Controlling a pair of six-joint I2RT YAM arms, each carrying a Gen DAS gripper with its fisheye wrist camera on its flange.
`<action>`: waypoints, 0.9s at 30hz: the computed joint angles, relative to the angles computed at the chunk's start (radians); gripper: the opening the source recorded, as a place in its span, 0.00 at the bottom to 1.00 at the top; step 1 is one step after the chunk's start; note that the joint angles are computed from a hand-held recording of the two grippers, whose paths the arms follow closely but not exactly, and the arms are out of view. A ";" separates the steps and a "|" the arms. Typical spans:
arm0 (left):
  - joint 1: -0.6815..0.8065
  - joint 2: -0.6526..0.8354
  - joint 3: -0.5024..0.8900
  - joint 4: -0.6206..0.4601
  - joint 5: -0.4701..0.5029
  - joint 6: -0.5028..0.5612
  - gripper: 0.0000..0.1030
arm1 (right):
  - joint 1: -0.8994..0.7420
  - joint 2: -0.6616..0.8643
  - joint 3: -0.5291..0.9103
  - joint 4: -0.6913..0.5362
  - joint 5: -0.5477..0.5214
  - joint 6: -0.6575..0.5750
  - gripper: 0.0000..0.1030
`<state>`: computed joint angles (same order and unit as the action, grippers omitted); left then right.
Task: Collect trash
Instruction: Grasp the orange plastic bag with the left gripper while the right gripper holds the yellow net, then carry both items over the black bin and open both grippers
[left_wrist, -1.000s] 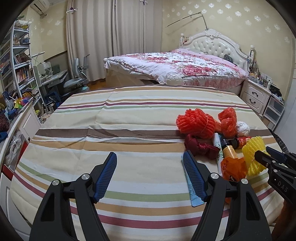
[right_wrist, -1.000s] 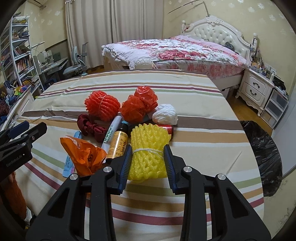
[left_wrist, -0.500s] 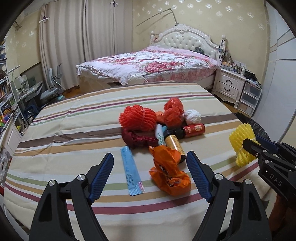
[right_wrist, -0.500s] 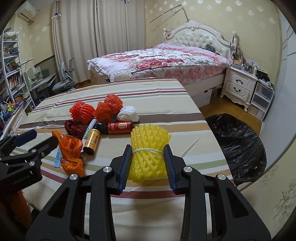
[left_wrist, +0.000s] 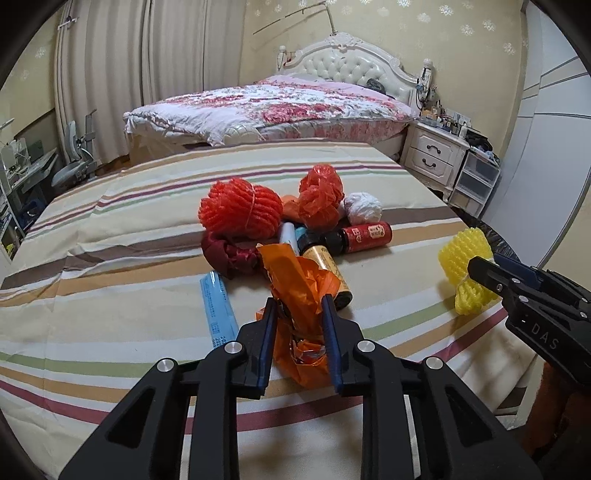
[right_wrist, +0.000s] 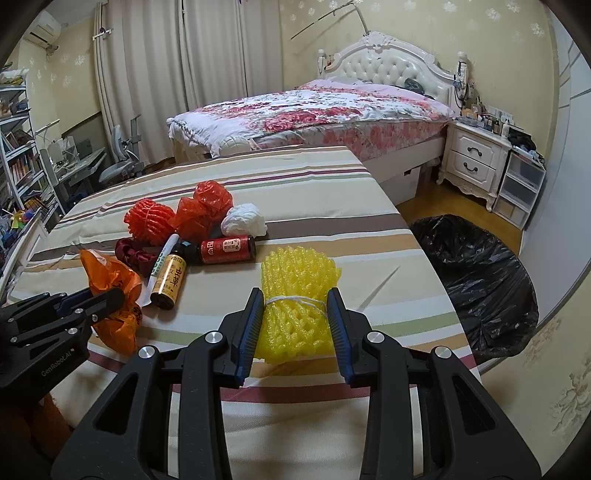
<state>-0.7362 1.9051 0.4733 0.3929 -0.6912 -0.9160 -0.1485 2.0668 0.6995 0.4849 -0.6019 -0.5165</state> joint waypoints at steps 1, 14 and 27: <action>-0.012 -0.019 -0.005 -0.011 -0.026 -0.001 0.24 | -0.001 -0.001 -0.002 0.006 -0.002 0.002 0.34; -0.060 -0.097 0.087 -0.074 -0.188 0.134 0.24 | -0.073 -0.056 -0.028 0.082 -0.045 0.022 0.34; 0.069 0.149 0.427 0.037 0.027 0.391 0.24 | -0.134 0.081 0.219 0.094 0.032 0.126 0.34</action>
<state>-0.6676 2.0545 0.9001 0.4295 -0.6637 -0.5246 -0.2820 2.1481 0.9184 0.5784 -0.5696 -0.3902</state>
